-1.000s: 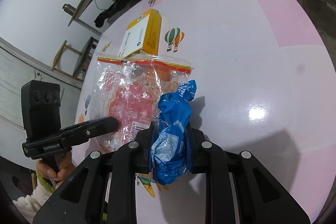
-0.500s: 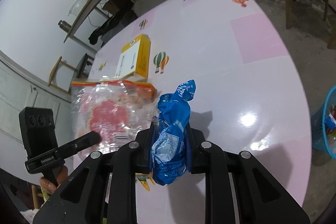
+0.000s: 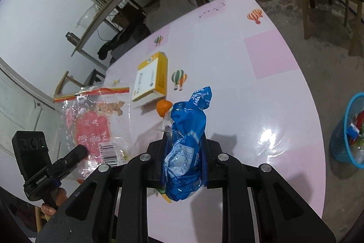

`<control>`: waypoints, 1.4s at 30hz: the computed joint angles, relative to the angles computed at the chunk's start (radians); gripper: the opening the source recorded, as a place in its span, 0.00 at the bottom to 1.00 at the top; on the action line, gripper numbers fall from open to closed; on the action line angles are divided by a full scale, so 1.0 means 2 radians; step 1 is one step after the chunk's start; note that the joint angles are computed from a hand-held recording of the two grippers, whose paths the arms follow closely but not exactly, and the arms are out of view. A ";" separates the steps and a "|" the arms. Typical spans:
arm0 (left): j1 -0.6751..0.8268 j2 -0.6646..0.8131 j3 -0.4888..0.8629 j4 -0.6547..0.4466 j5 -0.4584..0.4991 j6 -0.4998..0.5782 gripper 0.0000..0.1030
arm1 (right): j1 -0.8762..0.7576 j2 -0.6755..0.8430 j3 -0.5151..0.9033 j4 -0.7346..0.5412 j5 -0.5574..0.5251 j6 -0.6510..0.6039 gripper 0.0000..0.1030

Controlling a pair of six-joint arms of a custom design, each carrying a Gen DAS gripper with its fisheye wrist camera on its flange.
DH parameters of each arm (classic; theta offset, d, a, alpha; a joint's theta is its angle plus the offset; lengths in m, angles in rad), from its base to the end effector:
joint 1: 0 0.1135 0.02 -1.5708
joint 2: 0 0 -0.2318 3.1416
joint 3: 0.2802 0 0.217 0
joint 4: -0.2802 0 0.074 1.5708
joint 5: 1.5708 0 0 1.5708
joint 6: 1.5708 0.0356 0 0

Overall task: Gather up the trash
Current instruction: 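Lift the snack bag with the left tool while the right tool holds the blue wrapper, then carry snack bag and blue wrapper over the blue wastebasket with both tools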

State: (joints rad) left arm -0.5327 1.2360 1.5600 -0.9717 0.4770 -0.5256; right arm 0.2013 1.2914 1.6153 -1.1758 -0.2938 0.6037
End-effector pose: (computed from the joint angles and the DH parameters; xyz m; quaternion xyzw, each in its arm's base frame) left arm 0.1697 -0.1190 0.3920 0.1083 0.8696 -0.4010 0.2668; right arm 0.1996 0.0513 0.3782 0.1346 0.9176 0.2624 0.2665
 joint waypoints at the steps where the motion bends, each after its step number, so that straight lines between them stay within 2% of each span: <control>1: -0.001 -0.004 -0.001 0.000 -0.004 0.001 0.00 | 0.000 -0.002 0.003 -0.002 0.000 0.000 0.20; 8: -0.033 0.003 0.041 -0.013 -0.048 0.001 0.00 | 0.012 -0.001 0.042 -0.014 0.022 0.003 0.20; 13: -0.063 0.015 0.059 -0.013 -0.075 -0.011 0.00 | 0.009 -0.013 0.044 -0.024 0.030 -0.004 0.20; 19: -0.107 0.050 0.081 0.001 -0.091 -0.023 0.00 | -0.019 -0.034 0.054 -0.049 0.019 -0.017 0.20; 28: -0.157 0.119 0.156 -0.001 -0.108 -0.024 0.00 | -0.090 -0.062 0.075 -0.087 -0.012 -0.048 0.20; 37: -0.203 0.222 0.285 -0.034 -0.126 -0.020 0.00 | -0.248 -0.083 0.077 -0.131 -0.099 -0.128 0.20; 42: -0.228 0.310 0.412 -0.080 -0.132 -0.014 0.00 | -0.408 -0.079 0.086 -0.192 -0.184 -0.237 0.20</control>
